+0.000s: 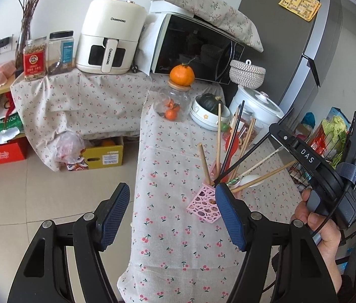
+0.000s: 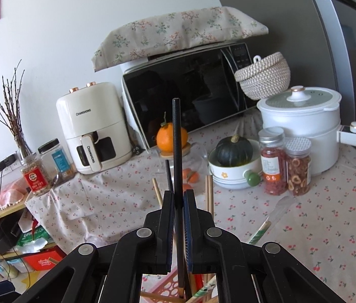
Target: Organize utensils
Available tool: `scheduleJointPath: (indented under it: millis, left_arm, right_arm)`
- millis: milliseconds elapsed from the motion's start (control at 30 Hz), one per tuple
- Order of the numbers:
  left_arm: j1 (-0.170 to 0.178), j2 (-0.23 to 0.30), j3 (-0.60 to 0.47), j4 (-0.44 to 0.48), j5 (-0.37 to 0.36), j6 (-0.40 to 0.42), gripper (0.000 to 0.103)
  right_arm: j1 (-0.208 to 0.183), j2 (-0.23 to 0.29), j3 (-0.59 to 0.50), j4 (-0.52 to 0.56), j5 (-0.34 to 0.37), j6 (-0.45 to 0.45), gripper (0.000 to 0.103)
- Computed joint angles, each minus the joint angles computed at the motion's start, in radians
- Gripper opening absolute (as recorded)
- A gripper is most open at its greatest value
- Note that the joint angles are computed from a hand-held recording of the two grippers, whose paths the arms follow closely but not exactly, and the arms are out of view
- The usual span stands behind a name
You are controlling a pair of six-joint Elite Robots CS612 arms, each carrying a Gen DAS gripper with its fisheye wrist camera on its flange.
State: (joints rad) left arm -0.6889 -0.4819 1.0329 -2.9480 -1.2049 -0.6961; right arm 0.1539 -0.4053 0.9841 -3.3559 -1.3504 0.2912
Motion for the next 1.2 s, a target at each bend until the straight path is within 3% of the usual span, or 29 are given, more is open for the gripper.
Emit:
scheduleJointPath:
  millis: [100,167,433,500,600,800,933,1200]
  left_arm:
    - [-0.001,0.000,-0.003,0.012,-0.006,0.001,0.073]
    - [-0.003,0.000,-0.006,0.023,-0.009,0.000,0.074]
    - [-0.019,-0.001,-0.031,0.114,0.001,0.012,0.096]
    - [-0.026,-0.002,-0.041,0.155,0.014,0.007,0.101]
    - [-0.038,-0.005,-0.055,0.214,0.024,0.001,0.103]
    - [-0.073,0.004,-0.100,0.298,0.031,-0.002,0.103]
    - [-0.105,0.012,-0.130,0.329,0.089,0.015,0.103]
    - [-0.138,0.037,-0.184,0.364,0.168,0.009,0.103]
  right_arm:
    - [-0.006,-0.014,0.017,0.002,0.017,0.010,0.013]
    - [-0.012,-0.029,0.038,-0.006,0.025,0.021,0.023]
    - [-0.045,-0.146,0.207,-0.022,-0.033,-0.013,0.076]
    - [-0.056,-0.181,0.256,-0.008,-0.049,-0.041,0.085]
    - [-0.073,-0.230,0.331,0.008,-0.069,-0.074,0.103]
    - [-0.099,-0.305,0.458,0.024,-0.126,-0.103,0.103]
    - [-0.114,-0.346,0.521,0.089,-0.120,-0.132,0.103]
    - [-0.121,-0.370,0.583,0.063,-0.191,-0.211,0.103]
